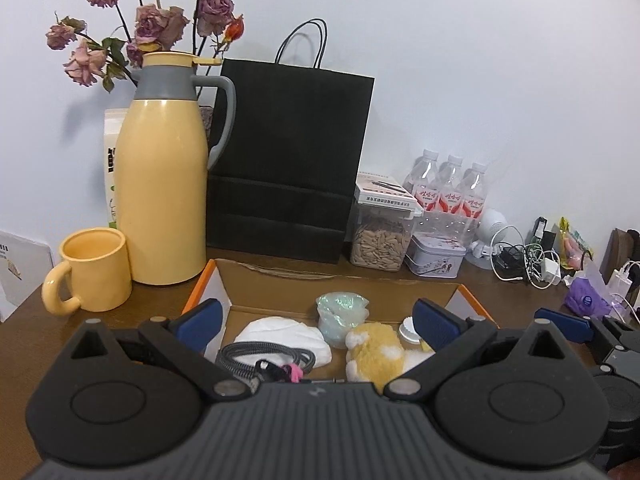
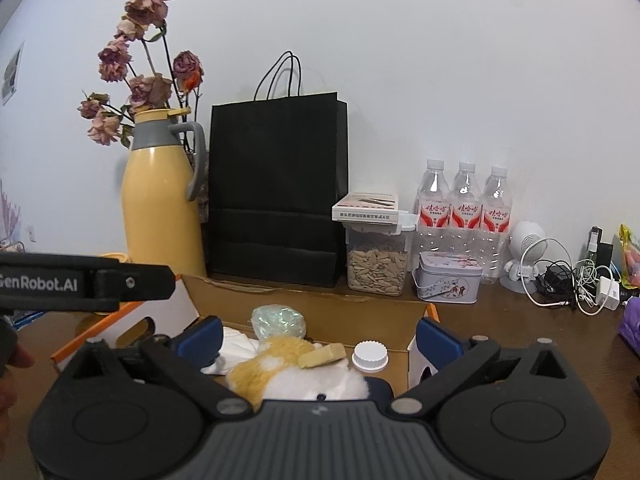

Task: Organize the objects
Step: 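Carry the braided cable and beige block into the cardboard box and release both, then move both tools back from the box toward the items on the table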

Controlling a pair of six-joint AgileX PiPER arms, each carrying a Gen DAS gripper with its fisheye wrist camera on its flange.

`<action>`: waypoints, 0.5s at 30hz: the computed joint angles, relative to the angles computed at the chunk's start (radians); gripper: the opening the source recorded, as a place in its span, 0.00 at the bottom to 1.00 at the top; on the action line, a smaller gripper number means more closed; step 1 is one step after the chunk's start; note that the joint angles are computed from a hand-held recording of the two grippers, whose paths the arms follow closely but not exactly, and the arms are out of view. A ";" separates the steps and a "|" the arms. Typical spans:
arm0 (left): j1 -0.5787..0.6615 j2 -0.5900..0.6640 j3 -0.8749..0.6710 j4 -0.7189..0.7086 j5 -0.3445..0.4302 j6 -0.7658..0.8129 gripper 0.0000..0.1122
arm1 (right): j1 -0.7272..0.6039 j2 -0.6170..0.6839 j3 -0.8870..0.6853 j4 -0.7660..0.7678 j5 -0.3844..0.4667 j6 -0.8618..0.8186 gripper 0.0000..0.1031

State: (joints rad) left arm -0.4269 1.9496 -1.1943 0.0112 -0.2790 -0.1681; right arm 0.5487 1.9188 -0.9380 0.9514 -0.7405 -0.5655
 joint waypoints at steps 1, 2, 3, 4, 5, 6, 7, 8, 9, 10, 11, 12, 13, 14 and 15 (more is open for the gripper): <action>0.001 -0.016 0.021 0.000 -0.005 0.003 0.92 | 0.008 -0.008 0.010 0.005 -0.005 -0.002 1.00; 0.001 -0.029 0.038 -0.009 -0.009 0.015 0.92 | 0.017 -0.018 0.022 0.013 -0.012 -0.005 1.00; 0.002 -0.043 0.056 -0.014 -0.011 0.025 0.92 | 0.026 -0.028 0.034 0.019 -0.020 -0.005 1.00; 0.003 -0.056 0.073 -0.017 -0.013 0.031 0.92 | 0.035 -0.037 0.046 0.025 -0.027 -0.005 1.00; 0.004 -0.070 0.090 -0.017 -0.015 0.033 0.92 | 0.045 -0.048 0.058 0.034 -0.032 -0.008 1.00; 0.006 -0.086 0.109 -0.022 -0.018 0.039 0.92 | 0.054 -0.057 0.070 0.042 -0.038 -0.010 1.00; 0.008 -0.098 0.122 -0.027 -0.019 0.045 0.92 | 0.064 -0.067 0.082 0.052 -0.044 -0.013 1.00; 0.010 -0.112 0.140 -0.031 -0.022 0.050 0.92 | 0.076 -0.077 0.094 0.064 -0.051 -0.018 1.00; 0.012 -0.126 0.159 -0.035 -0.027 0.057 0.92 | 0.088 -0.087 0.105 0.078 -0.057 -0.026 1.00; 0.014 -0.140 0.176 -0.039 -0.030 0.061 0.92 | 0.099 -0.096 0.115 0.090 -0.063 -0.031 1.00; 0.017 -0.155 0.195 -0.040 -0.032 0.063 0.92 | 0.110 -0.107 0.129 0.101 -0.069 -0.034 1.00; 0.021 -0.166 0.208 -0.034 -0.031 0.057 0.92 | 0.121 -0.115 0.140 0.111 -0.073 -0.038 1.00; 0.024 -0.178 0.223 -0.034 -0.032 0.058 0.92 | 0.132 -0.125 0.151 0.123 -0.078 -0.042 1.00; 0.027 -0.193 0.241 -0.036 -0.034 0.063 0.92 | 0.145 -0.135 0.163 0.139 -0.083 -0.049 1.00; 0.030 -0.204 0.255 -0.036 -0.035 0.066 0.92 | 0.155 -0.141 0.171 0.150 -0.086 -0.054 1.00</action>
